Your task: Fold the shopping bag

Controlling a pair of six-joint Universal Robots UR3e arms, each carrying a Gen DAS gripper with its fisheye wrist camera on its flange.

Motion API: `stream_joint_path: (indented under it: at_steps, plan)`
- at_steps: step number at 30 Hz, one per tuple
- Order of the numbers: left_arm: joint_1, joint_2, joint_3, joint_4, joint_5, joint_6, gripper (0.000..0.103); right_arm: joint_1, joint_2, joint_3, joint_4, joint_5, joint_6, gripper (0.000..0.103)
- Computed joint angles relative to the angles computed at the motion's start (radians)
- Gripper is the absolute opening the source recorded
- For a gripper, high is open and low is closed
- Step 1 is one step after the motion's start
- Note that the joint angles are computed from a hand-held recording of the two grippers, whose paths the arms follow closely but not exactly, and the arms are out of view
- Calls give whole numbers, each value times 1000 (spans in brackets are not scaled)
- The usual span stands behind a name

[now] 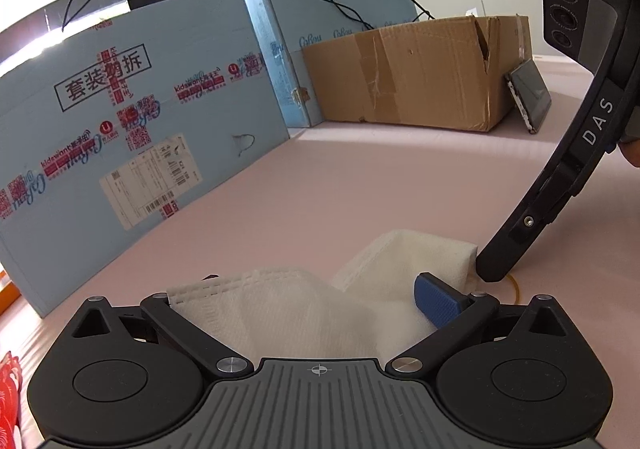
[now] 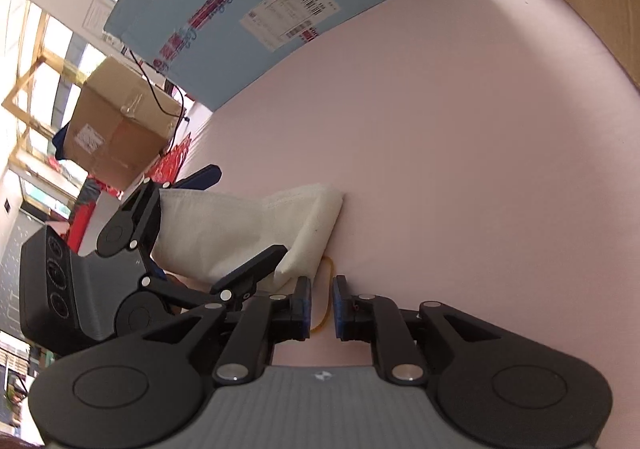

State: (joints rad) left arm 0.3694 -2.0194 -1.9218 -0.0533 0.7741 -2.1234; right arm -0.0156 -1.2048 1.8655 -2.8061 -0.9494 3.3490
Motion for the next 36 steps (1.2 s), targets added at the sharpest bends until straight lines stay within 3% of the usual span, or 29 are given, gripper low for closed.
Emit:
stream_joint_path:
  at_steps: [2,4,8,12,13,16,20,27,29,32,36]
  plan:
    - [-1,-2,-14,33,1,2,102,-1,3,17,-29,7,5,3]
    - [-3,-4,-37,85,5,5,102,-26,19,77,-131,51,76,1]
    - [-16,-20,-112,276,28,18,102,-143,146,220,-513,236,392,1]
    - [-26,-41,-162,421,46,33,102,-186,285,238,-764,337,615,1]
    - [-30,-47,-175,460,52,37,102,-195,353,218,-878,378,718,1]
    - [-41,-69,-208,572,70,50,102,-186,455,156,-1045,393,886,1]
    - [-44,-75,-216,603,75,54,102,-149,576,50,-1201,370,1108,1]
    - [-44,-81,-225,630,72,60,101,-63,607,-95,-1126,252,1216,3]
    - [-44,-83,-226,633,69,62,101,-49,602,-118,-1088,226,1201,3]
    - [-43,-83,-220,623,68,60,101,-58,580,-154,-981,231,1133,4]
    - [-42,-81,-216,611,66,57,101,-83,473,-95,-826,256,906,5]
